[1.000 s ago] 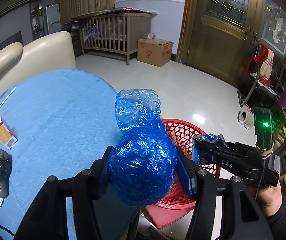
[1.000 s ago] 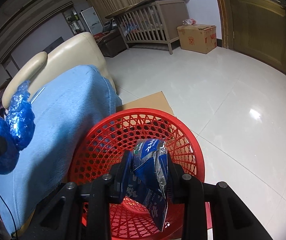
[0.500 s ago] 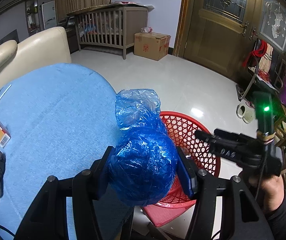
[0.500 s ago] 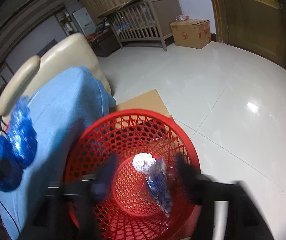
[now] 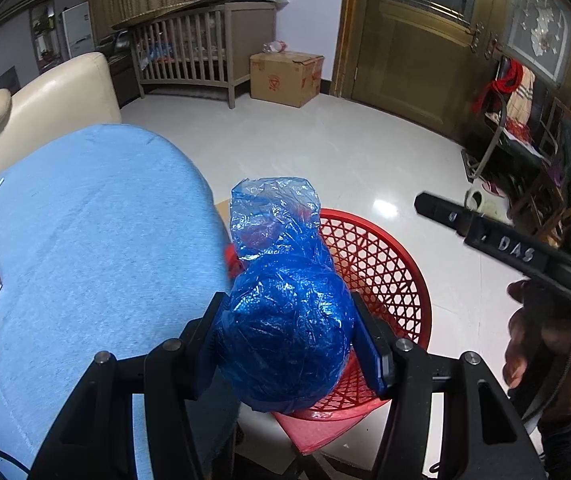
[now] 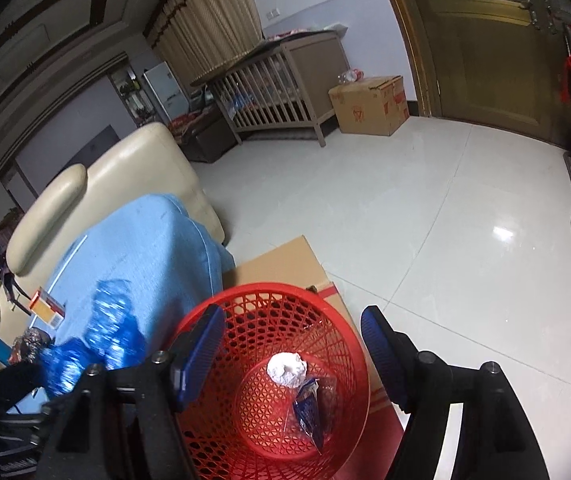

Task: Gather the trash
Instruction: 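Open both tools to drop the blue bag and wrapper into the wastebasket, then move both empty tools back toward the black bags on the table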

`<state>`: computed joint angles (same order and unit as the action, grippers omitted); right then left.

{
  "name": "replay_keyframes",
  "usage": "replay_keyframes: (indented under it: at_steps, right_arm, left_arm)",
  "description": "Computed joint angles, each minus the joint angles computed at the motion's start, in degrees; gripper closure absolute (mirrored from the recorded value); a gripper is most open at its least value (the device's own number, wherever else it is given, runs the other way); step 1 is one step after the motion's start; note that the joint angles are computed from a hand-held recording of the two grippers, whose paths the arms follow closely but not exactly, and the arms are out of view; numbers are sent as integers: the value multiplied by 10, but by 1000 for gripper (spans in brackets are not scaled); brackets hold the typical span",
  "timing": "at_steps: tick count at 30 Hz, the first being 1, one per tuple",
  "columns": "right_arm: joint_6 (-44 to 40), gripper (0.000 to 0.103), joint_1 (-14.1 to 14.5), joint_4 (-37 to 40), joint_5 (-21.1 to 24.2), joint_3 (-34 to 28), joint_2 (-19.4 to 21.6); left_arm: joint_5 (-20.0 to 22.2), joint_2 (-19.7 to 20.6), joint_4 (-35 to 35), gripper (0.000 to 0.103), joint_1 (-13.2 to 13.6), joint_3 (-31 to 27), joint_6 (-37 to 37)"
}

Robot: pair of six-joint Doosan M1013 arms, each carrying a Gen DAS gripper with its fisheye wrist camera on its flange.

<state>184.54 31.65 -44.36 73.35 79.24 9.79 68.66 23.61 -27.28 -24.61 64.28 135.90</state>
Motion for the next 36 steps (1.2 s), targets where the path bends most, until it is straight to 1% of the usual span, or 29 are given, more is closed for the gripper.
replay_keyframes:
  at_steps: [11, 24, 26, 27, 29, 31, 36]
  right_arm:
    - [18, 28, 2, -6, -5, 15, -12]
    - [19, 28, 6, -7, -2, 14, -13]
    - [18, 28, 6, -8, -1, 13, -13]
    - [18, 28, 7, -10, 1, 11, -12]
    - [16, 28, 7, -10, 2, 9, -12]
    - [14, 28, 7, -11, 4, 8, -12]
    - [13, 28, 7, -11, 6, 5, -11]
  left_arm:
    - [-1, 6, 36, 43, -18, 6, -2]
    - [2, 8, 53, 42, -25, 12, 4]
    - [11, 11, 51, 40, -25, 9, 5]
    - [22, 15, 45, 40, -24, 4, 7]
    - [30, 19, 41, 34, -22, -2, 1]
    - [34, 22, 37, 31, -20, -6, -5]
    - [34, 23, 23, 31, -10, -14, -15]
